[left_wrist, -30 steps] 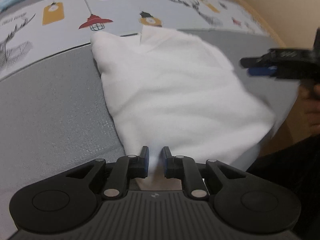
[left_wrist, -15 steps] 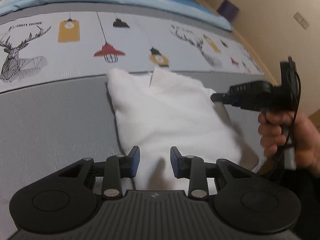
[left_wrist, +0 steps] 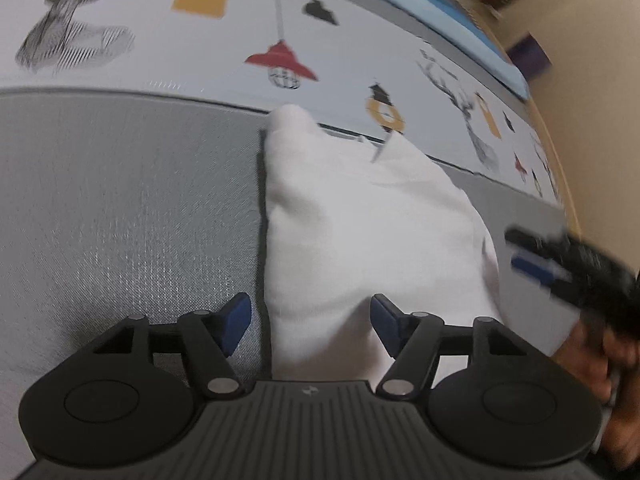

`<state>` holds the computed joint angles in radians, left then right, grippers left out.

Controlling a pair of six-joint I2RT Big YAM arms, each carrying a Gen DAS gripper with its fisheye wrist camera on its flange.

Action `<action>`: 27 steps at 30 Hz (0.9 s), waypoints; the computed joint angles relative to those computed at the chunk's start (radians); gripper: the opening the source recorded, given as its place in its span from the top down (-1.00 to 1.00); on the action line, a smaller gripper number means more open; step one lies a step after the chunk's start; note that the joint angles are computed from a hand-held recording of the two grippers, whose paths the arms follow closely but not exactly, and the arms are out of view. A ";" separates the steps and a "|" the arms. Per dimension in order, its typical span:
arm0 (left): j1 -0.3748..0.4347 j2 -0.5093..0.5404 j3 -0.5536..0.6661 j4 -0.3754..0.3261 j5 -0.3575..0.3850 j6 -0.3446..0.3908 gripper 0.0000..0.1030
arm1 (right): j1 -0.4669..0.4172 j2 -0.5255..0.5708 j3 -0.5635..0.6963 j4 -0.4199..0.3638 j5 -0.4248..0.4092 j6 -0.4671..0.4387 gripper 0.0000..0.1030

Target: Fold small clothes

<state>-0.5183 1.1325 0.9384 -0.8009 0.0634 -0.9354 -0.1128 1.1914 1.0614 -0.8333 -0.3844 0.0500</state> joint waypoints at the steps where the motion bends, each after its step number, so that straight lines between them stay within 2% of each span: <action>1: 0.006 0.007 0.000 0.001 0.005 -0.012 -0.42 | -0.010 0.011 0.011 -0.041 -0.042 -0.030 -0.27; 3: 0.019 0.026 -0.002 0.014 0.028 -0.036 -0.45 | -0.014 0.045 0.036 -0.130 -0.075 -0.107 -0.27; 5: 0.020 0.047 0.002 0.030 0.042 -0.054 -0.45 | -0.006 0.078 0.053 -0.207 -0.067 -0.184 -0.27; 8: 0.008 0.087 0.020 0.043 0.031 -0.054 -0.45 | 0.010 0.097 0.054 -0.247 -0.033 -0.242 -0.27; 10: -0.002 0.101 0.031 0.045 0.003 -0.047 -0.43 | 0.013 0.097 0.046 -0.246 -0.033 -0.245 -0.27; 12: -0.017 0.114 0.050 0.036 -0.038 -0.036 -0.33 | 0.009 0.107 0.048 -0.248 -0.043 -0.237 -0.24; 14: -0.030 0.123 0.066 0.030 -0.075 -0.001 0.04 | 0.011 0.113 0.050 -0.243 -0.069 -0.221 0.12; 15: -0.036 0.123 0.074 0.026 -0.098 0.029 0.25 | 0.020 0.109 0.047 -0.232 -0.075 -0.212 0.38; 16: -0.043 0.119 0.084 0.028 -0.133 0.061 0.30 | 0.031 0.093 0.036 -0.207 -0.067 -0.209 0.60; 18: -0.057 0.104 0.102 0.019 -0.226 0.121 0.33 | 0.057 0.069 0.018 -0.144 -0.069 -0.185 0.64; 20: -0.061 0.081 0.115 0.011 -0.329 0.175 0.33 | 0.071 0.049 0.003 -0.069 -0.118 -0.127 0.66; 21: -0.055 0.066 0.113 0.017 -0.358 0.188 0.33 | 0.078 0.043 -0.001 -0.037 -0.139 -0.104 0.69; 23: -0.030 0.027 0.098 0.031 -0.381 0.197 0.32 | 0.109 0.020 -0.026 0.061 -0.164 -0.057 0.70; 25: 0.007 -0.004 0.079 0.051 -0.372 0.195 0.32 | 0.148 -0.004 -0.045 0.158 -0.169 -0.024 0.70; 27: 0.042 -0.020 0.068 0.065 -0.356 0.200 0.31 | 0.173 -0.012 -0.048 0.212 -0.172 -0.005 0.70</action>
